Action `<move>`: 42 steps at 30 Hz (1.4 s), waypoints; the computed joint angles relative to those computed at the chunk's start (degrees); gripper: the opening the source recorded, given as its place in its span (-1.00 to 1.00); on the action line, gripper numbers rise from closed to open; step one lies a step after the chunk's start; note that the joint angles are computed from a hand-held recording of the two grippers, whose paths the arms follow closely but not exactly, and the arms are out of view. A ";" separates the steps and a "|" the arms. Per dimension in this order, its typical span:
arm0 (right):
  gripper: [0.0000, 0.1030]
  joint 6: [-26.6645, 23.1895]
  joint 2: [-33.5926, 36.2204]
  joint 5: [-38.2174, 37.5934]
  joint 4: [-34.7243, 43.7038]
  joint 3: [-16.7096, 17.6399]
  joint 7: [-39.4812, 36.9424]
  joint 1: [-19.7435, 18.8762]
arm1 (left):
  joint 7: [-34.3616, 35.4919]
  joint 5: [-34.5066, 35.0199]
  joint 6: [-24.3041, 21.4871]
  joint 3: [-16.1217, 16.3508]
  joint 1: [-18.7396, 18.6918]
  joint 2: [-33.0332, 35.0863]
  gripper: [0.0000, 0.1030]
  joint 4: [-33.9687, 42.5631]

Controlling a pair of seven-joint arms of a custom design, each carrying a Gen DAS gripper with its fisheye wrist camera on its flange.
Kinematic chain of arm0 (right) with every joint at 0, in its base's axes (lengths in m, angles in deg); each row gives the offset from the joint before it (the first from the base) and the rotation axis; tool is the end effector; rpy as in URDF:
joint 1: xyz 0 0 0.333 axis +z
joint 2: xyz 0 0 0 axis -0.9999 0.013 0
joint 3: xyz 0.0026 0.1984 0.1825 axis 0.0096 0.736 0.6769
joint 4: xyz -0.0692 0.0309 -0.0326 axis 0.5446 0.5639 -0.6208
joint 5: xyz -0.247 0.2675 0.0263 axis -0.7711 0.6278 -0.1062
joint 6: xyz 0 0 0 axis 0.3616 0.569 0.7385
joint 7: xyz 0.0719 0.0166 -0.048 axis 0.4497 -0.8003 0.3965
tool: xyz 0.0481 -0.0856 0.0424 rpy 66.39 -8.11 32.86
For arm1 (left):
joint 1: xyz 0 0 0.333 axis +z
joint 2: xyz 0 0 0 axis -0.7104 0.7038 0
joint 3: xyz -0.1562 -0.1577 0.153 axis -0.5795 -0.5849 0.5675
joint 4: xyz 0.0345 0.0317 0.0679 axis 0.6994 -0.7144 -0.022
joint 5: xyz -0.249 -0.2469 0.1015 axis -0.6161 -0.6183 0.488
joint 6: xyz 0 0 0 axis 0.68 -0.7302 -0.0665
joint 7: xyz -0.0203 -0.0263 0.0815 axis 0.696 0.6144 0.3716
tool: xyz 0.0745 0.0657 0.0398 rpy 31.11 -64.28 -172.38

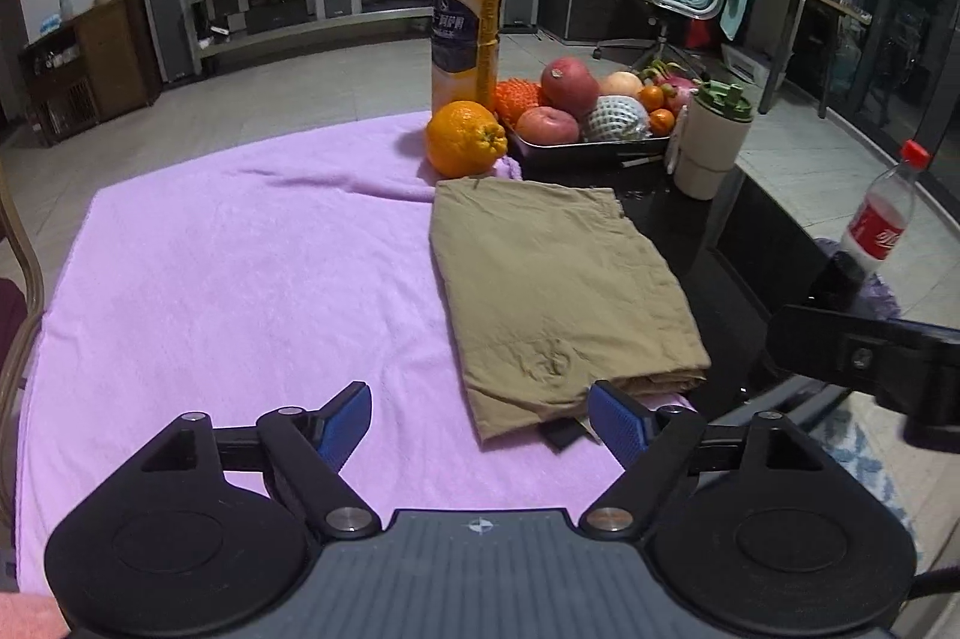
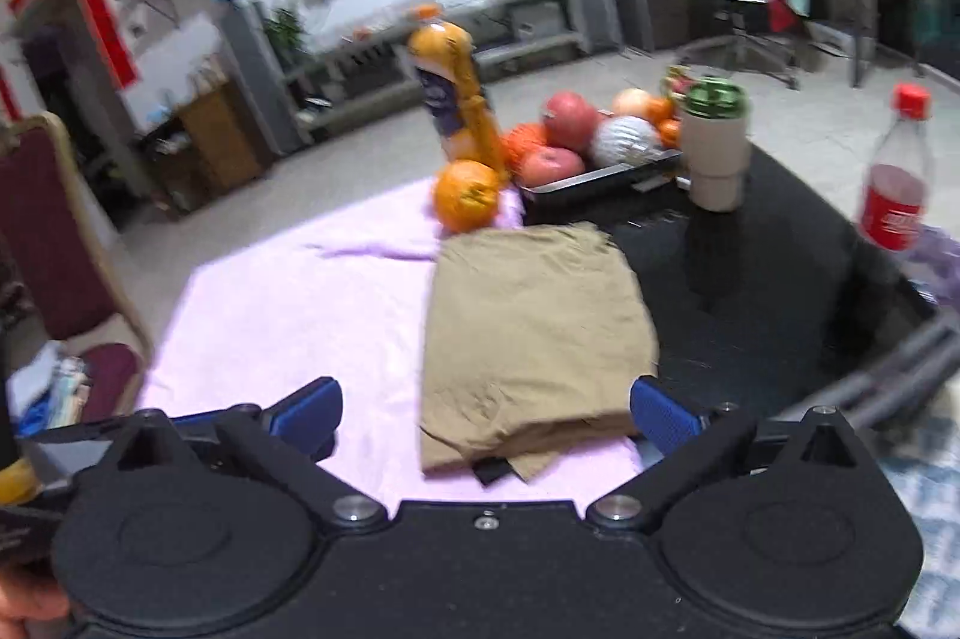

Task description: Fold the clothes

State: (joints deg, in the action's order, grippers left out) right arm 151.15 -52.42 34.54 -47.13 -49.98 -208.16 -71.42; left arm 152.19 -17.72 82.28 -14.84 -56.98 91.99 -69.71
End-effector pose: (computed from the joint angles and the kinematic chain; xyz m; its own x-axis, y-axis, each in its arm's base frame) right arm 0.4991 0.2043 0.4999 -0.7387 -0.6213 -0.2611 -0.2945 0.6461 -0.7041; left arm 0.6616 -0.2865 0.4853 -0.8390 -0.5429 0.0368 -0.4192 0.6017 -0.6799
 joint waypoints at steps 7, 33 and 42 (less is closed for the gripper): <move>1.00 -3.43 -0.98 3.26 2.28 0.71 -2.49 1.78 | 0.87 -2.07 -4.77 -0.35 2.05 -2.92 0.76 -1.57; 1.00 -5.46 -0.06 11.21 3.93 0.52 -7.93 2.37 | -0.58 -0.11 -7.89 1.35 0.93 -4.78 0.81 -3.57; 1.00 -4.19 -0.09 11.90 3.19 0.38 -8.25 1.80 | -1.59 1.27 -7.99 1.41 0.42 -3.74 0.81 -2.47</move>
